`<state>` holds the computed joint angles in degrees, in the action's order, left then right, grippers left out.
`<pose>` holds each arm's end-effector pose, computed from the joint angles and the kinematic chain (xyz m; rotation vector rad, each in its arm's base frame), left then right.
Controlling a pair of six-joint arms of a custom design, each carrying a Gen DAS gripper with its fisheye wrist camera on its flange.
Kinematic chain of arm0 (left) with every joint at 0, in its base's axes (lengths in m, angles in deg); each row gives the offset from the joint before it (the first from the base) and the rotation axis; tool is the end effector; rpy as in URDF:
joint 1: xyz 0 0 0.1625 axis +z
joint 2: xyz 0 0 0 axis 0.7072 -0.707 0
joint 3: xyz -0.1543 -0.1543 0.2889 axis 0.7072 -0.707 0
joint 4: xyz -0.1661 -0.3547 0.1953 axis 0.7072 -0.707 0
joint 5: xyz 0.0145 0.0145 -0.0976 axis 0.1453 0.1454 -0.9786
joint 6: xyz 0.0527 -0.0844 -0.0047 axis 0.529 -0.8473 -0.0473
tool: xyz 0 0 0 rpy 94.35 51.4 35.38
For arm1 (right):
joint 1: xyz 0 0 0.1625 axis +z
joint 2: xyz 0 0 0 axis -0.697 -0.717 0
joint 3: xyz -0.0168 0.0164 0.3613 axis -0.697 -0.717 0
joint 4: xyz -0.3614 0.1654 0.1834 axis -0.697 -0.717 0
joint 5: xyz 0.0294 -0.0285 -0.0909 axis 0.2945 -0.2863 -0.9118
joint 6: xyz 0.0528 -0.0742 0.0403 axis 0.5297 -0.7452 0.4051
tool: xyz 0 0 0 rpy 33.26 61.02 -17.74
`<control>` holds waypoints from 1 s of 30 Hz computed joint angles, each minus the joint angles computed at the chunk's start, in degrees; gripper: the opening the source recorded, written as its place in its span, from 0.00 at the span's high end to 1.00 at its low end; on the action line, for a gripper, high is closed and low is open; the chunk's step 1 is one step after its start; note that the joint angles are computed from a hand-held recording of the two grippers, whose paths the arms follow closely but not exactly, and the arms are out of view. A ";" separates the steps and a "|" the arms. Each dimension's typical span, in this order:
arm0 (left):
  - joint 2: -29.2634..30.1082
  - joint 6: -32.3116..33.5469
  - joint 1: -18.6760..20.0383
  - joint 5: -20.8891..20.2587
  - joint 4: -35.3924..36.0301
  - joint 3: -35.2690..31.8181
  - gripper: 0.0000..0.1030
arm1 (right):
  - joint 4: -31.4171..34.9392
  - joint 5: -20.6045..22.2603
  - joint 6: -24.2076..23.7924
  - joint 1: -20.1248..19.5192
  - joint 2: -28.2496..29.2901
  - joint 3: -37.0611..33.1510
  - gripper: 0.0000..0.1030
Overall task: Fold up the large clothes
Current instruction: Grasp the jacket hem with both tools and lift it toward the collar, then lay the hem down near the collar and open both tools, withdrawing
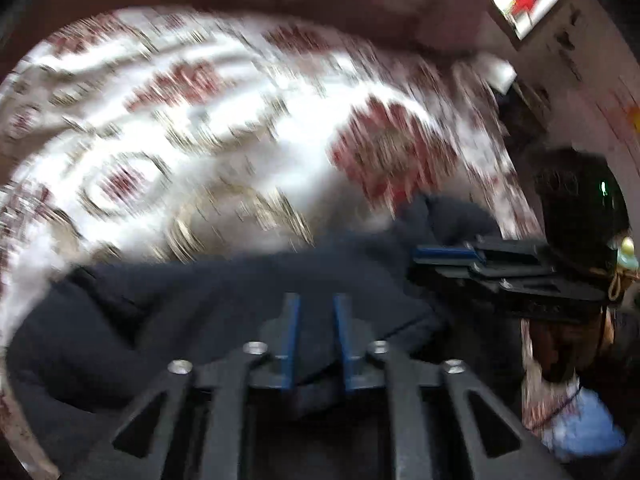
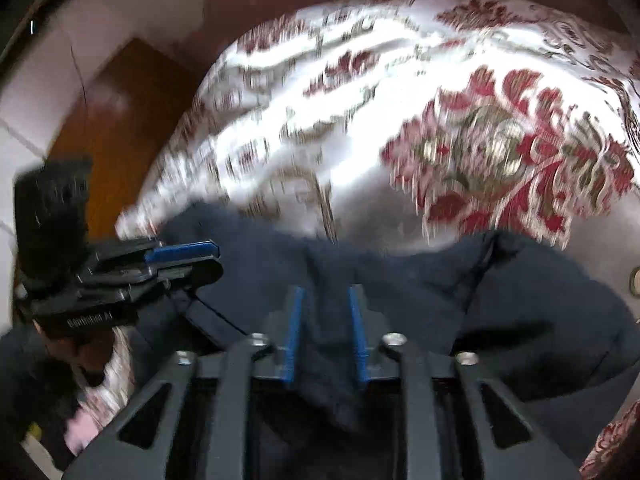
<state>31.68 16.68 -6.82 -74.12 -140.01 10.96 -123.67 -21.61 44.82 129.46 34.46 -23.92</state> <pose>-0.5425 -0.6581 0.0934 0.1569 2.7081 -0.4639 0.0523 -0.7301 0.4596 0.7107 -2.8580 -0.1270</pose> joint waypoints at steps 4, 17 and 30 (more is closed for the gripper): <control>1.58 0.76 0.06 -3.90 9.51 -1.52 0.96 | 3.83 -6.35 -1.51 0.10 -1.67 4.02 0.92; 4.60 -9.56 0.99 -3.38 14.13 -0.96 0.97 | -9.29 -10.50 -0.18 -1.64 -8.22 21.29 1.00; -3.68 -17.15 -5.89 9.54 7.55 11.50 0.96 | -19.35 -3.01 -5.62 -1.50 -18.36 28.63 0.95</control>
